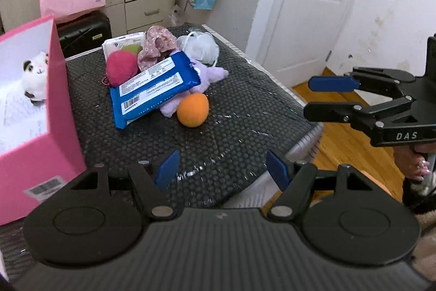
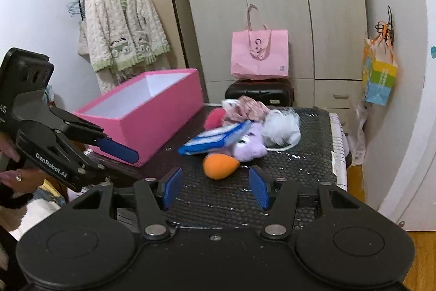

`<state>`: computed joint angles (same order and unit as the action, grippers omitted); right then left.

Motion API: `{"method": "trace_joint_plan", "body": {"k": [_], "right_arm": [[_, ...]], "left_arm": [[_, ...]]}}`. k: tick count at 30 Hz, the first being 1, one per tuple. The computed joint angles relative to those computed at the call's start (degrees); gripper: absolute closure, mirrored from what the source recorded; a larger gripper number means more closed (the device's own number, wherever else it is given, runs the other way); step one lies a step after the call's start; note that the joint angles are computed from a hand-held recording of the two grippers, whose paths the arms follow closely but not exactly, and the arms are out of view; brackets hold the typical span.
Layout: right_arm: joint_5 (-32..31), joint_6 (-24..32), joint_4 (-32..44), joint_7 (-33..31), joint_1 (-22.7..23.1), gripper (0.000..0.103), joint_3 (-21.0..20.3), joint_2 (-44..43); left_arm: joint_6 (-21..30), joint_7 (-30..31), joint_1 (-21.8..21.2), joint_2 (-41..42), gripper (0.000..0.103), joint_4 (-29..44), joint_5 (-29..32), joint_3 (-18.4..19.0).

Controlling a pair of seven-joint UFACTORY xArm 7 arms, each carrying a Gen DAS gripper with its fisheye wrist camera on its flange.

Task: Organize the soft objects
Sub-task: 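Grasp the orange sponge ball with the left gripper while the right gripper grasps the white bath puff, then lift the orange ball and white bath puff and carry both toward the pink box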

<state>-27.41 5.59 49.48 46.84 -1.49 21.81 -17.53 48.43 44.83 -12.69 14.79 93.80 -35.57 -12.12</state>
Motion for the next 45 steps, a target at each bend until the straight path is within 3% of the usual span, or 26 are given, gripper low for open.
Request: {"method": "trace_joint_plan", "body": {"k": [6,9,11,12,15,19,22,25,29,34,42,43,45], "right_arm": [[-6.69,-3.96,2.40,4.10,-6.62,0.043,1.80,6.40],[-21.67,-5.88,5.67,15.86,-16.41,0.040,8.15,9.74],[-27.32,-5.67,8.46,19.20,-17.74,0.035,8.39,12.78],[-27.09,-5.39,9.20,18.57,-17.12,0.035,7.58,13.82],[-15.77,-5.12,11.16,6.56,-13.85,0.035,4.31,17.26],[0.84,-4.18,13.71,-10.07,-12.83,0.034,3.82,20.45],[13.22,-2.32,16.89,-21.33,-14.51,0.031,6.35,23.16],[22.04,0.46,21.07,-28.46,-15.79,0.030,8.31,26.36],[29.94,4.14,27.22,-33.44,-15.66,0.028,8.94,31.22],[32.47,6.16,31.60,-35.72,-11.14,0.028,5.31,35.12],[39.72,4.46,33.63,-37.52,-6.08,0.028,0.33,38.26],[40.90,3.76,33.31,-38.25,-5.92,0.030,0.11,38.28],[42.25,1.21,31.75,-38.42,-4.35,0.050,-1.57,37.65]], "left_arm": [[-5.95,0.30,0.46,6.44,0.034,2.50,-6.03,-2.11],[-11.26,-1.37,-0.82,8.83,0.034,3.26,-4.83,-2.52],[-13.90,-3.66,-1.74,10.39,0.035,4.25,-2.75,-2.63],[-14.66,-4.23,-1.80,11.05,0.036,4.72,-2.16,-3.01],[-15.33,-6.30,-1.95,12.60,0.037,6.08,-0.13,-3.79],[-17.46,-7.36,-2.03,13.49,0.047,5.94,1.15,-4.96],[-19.25,-8.29,-2.02,14.20,0.054,6.16,1.71,-5.56],[-21.41,-9.84,-2.25,14.36,0.055,5.61,2.13,-5.93],[-24.98,-10.75,-3.15,14.26,0.055,4.10,4.14,-6.19],[-30.29,-12.82,-3.38,13.97,0.055,1.80,5.82,-7.11],[-34.01,-20.76,-5.41,13.61,0.061,0.21,12.58,-5.29],[-34.01,-21.33,-5.16,13.67,0.061,0.23,13.00,-5.57],[-34.12,-22.13,-4.67,13.62,0.062,0.08,13.63,-6.12]]}}
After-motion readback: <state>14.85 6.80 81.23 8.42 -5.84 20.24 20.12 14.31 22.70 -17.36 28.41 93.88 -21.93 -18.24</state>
